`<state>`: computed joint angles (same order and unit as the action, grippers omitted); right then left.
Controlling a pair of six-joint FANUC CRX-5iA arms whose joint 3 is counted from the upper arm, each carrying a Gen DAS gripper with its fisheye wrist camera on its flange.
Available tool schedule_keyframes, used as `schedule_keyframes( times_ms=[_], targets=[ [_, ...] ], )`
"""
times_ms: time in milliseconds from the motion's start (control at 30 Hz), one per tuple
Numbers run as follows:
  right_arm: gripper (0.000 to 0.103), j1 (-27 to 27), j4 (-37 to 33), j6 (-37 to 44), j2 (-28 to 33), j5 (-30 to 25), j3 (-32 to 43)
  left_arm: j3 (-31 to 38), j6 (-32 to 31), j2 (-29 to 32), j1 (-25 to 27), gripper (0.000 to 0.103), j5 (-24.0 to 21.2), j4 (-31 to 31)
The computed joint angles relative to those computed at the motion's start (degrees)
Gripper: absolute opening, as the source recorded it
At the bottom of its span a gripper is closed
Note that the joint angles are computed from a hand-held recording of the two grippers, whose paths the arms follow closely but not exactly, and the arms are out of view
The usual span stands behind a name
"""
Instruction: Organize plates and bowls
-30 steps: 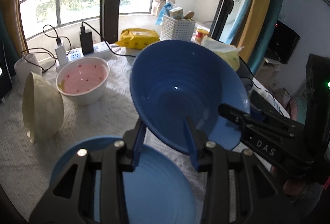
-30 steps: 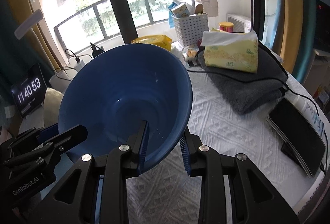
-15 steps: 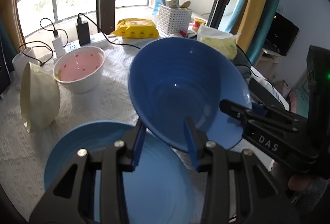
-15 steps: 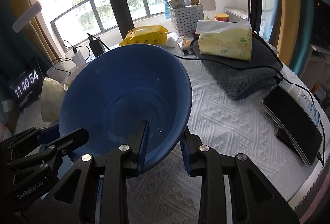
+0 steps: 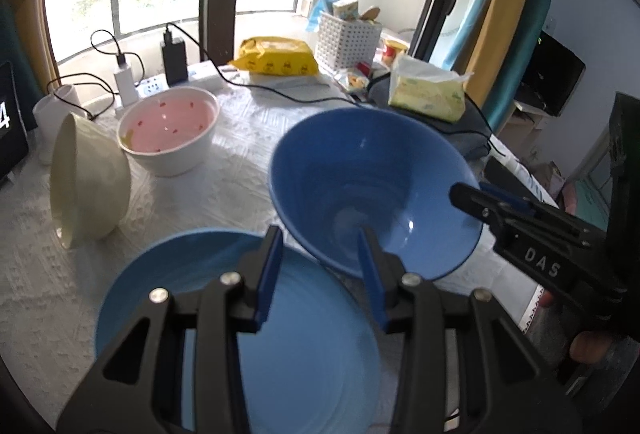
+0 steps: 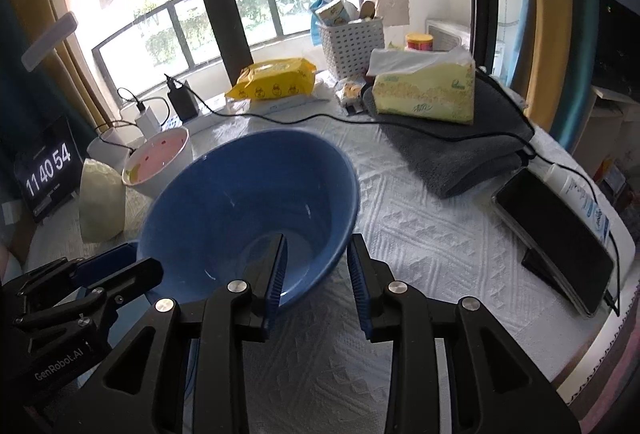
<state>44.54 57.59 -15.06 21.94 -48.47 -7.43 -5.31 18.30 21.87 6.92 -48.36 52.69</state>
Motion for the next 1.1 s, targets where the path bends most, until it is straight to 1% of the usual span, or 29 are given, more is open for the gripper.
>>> schedule_keyframes(
  times_ms=[133, 500, 767, 1100],
  targets=[
    [0.033, 0.4, 1.9, -1.7, -0.5, -2.0, -0.3, -1.1, -1.0, -0.9, 0.4, 0.044, 0.8, 2.1],
    [0.034, 1.7, 6.4, -3.2, -1.2, -5.0, 0.1, -2.9, -4.2, -2.9, 1.9, 0.045, 1.7, 6.9],
    [0.034, 2.4, 7.3, -0.4, 0.5, -5.2, 3.5, -2.9, -5.4, -2.9, 3.4, 0.046, 1.6, 9.1],
    [0.034, 2.8, 7.1, 4.2, 4.7, -4.2, 9.9, -2.4, -7.0, -2.4, 5.7, 0.046, 2.5, 11.6]
  ],
)
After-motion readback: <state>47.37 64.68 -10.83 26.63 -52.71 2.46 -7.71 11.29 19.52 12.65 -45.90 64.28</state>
